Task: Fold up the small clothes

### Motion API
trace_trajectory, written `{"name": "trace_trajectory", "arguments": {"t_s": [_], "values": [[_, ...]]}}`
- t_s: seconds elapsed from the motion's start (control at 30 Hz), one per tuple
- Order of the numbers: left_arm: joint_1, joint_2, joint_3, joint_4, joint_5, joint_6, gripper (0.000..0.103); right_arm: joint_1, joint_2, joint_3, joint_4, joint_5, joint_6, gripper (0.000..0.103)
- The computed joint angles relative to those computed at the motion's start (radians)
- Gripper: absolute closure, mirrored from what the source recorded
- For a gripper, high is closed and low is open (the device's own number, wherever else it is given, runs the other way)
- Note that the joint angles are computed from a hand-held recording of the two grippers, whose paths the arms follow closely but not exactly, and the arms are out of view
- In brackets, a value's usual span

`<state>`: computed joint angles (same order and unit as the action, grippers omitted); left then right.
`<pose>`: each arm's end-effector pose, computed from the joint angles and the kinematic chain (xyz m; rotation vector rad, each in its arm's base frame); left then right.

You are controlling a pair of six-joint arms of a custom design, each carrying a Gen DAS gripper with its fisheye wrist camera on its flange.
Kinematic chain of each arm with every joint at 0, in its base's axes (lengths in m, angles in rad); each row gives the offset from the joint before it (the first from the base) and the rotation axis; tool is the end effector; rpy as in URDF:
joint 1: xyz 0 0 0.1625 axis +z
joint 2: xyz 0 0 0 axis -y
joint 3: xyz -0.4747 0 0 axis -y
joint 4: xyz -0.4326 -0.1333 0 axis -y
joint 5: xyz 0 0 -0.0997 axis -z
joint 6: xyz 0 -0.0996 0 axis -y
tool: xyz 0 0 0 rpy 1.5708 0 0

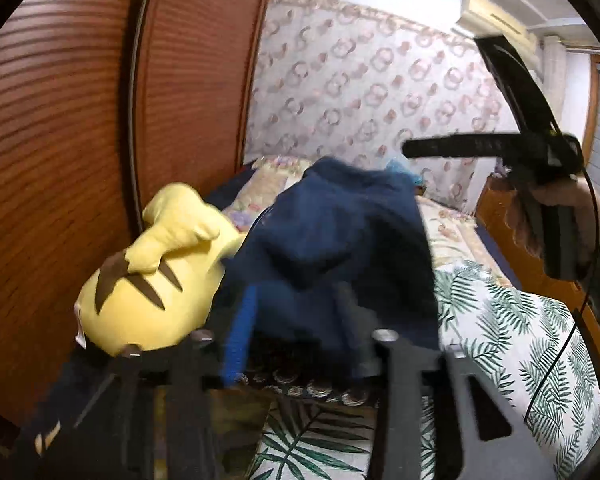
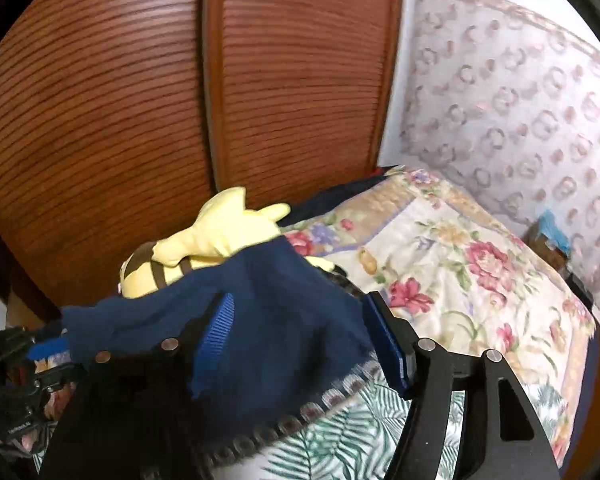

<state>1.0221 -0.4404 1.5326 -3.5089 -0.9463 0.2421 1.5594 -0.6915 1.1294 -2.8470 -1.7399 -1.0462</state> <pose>-0.2305 -0.7443 0.0019 0.6035 2.3527 -1.1877 0.1063 -0.8984 0.2902 1.1320 -2.1763 0.8382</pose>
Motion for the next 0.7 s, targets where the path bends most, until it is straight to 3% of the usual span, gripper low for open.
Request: {"name": "trace_trajectory", "arguments": {"t_s": [0.03,0.1,0.17,0.43,0.57,0.7], "values": [[-0.006,-0.002,0.005,-0.007,-0.002,0.010,0.052,-0.010,-0.038,0.071,-0.044,0.019,0.010,0.032],[-0.023,-0.009,0.023,-0.023,-0.014,0.040,0.028,-0.026,-0.085,0.161,-0.118,0.040,0.023,0.032],[-0.040,-0.003,0.025,-0.048,-0.030,0.079,0.022,-0.052,-0.144,0.278,-0.225,0.070,0.024,0.032],[-0.104,0.027,0.025,-0.035,-0.094,0.108,0.021,-0.146,-0.329,0.721,-0.694,0.125,0.080,0.032],[-0.141,0.044,0.032,-0.046,-0.105,0.113,0.021,-0.190,-0.393,0.875,-0.863,0.159,0.140,0.032],[-0.181,0.053,0.048,-0.047,-0.123,0.113,0.021,-0.203,-0.401,0.949,-1.015,0.156,0.198,0.032]]}}
